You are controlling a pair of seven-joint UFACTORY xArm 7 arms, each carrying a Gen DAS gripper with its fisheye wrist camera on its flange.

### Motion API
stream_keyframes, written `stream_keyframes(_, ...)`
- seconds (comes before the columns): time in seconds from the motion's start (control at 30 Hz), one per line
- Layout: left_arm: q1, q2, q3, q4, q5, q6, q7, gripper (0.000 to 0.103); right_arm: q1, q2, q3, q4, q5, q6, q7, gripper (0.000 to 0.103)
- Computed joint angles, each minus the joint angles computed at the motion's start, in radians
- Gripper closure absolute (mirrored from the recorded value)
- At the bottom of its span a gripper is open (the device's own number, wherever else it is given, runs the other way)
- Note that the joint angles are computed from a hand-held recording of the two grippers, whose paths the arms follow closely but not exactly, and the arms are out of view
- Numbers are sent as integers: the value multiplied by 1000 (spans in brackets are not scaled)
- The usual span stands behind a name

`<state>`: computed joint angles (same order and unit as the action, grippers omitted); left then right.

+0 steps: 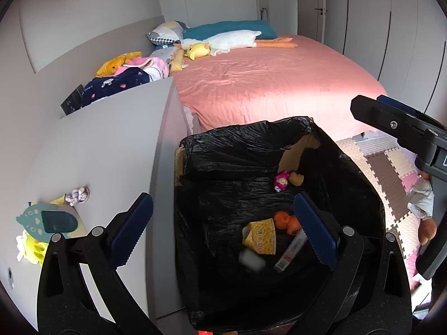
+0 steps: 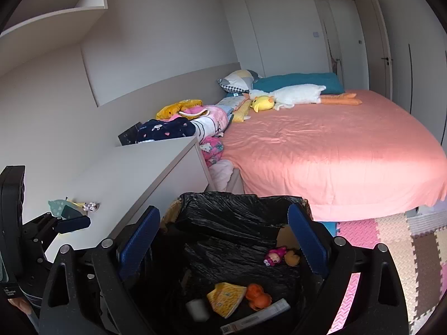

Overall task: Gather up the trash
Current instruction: 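Open both grippers to drop the tape corner and orange toy into the bag, then move both grippers back over the desk toward the remaining toys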

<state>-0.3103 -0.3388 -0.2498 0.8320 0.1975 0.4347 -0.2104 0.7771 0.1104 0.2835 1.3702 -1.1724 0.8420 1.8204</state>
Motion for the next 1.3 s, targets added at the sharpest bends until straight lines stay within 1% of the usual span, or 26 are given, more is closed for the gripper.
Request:
stream_keyframes(0.3, 27, -32, 7, -21, 6, 11, -23, 6, 8, 26, -10, 24, 12, -25, -23, 10)
stream_keyframes(0.63, 68, -88, 23, -58, 12, 17, -40, 6, 56, 120, -46, 138, 34, -59, -99, 10)
stream_keyframes(0.93, 124, -161, 52, -101, 5, 24, -41, 6, 135, 252, -115, 307, 83, -104, -207, 10)
stream_keyframes(1.13, 164, -201, 75, -127, -7, 30, -33, 6, 187, 351, -164, 440, 154, -126, -310, 10)
stream_keyframes(1.3, 204, -224, 94, -141, -19, 22, -41, 6, 226, 446, -200, 577, 227, -127, -417, 10)
